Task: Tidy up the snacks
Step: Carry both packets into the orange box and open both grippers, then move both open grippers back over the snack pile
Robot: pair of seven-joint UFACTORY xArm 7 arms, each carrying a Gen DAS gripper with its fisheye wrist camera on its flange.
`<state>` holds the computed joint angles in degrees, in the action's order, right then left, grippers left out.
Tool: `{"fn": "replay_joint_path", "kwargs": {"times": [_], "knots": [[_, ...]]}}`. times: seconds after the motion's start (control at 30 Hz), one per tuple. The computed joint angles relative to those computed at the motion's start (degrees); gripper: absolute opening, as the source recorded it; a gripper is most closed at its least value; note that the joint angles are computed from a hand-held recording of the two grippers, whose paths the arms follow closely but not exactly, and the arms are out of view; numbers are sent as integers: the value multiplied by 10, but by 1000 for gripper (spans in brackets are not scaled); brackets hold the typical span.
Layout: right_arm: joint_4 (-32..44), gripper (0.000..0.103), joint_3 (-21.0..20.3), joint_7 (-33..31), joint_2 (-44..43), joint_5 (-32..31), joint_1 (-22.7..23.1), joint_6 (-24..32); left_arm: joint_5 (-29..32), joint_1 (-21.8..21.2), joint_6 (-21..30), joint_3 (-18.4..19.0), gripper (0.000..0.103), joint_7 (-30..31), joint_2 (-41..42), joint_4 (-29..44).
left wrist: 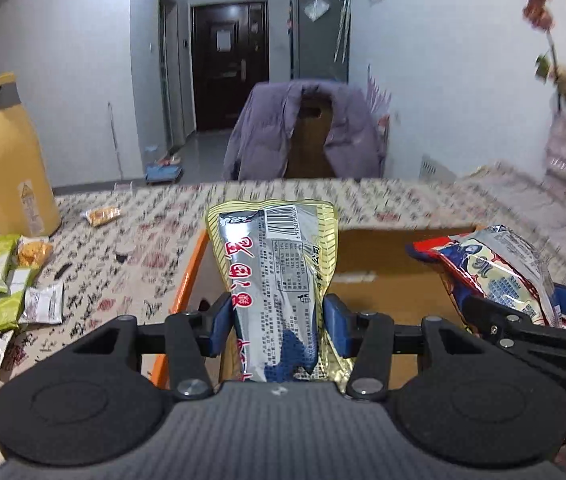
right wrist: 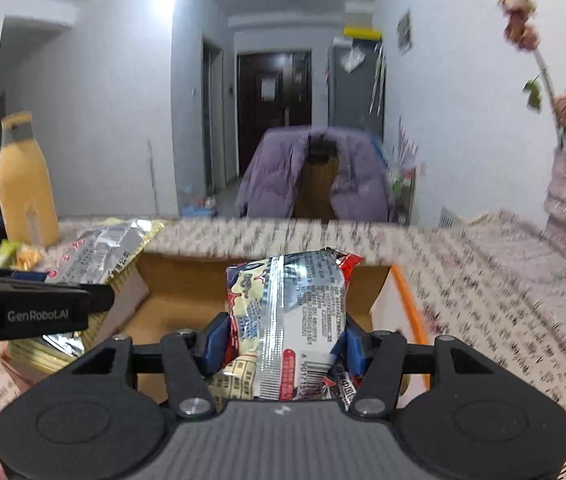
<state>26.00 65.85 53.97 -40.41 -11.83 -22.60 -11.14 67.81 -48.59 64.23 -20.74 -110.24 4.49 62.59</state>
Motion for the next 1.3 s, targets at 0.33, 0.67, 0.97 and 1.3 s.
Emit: {"fn": "replay_joint_path", "kwargs": {"times": [0.33,0.67,0.97,1.3], "knots": [[16,67,17,-11,86,-22,-18,34,-29,2,-17,12,83,7,18,-10],[-38,103,-80,0,43,5,94,28,6,-10,17,-15,103,-42,-20,-35],[-102,103,-167,23,-53,3,220,64,5,-30,60,-51,103,-80,-51,-56],[-197,103,-254,65,-227,-23,412,173,5,-75,136,-102,103,-136,-75,-83]]}}
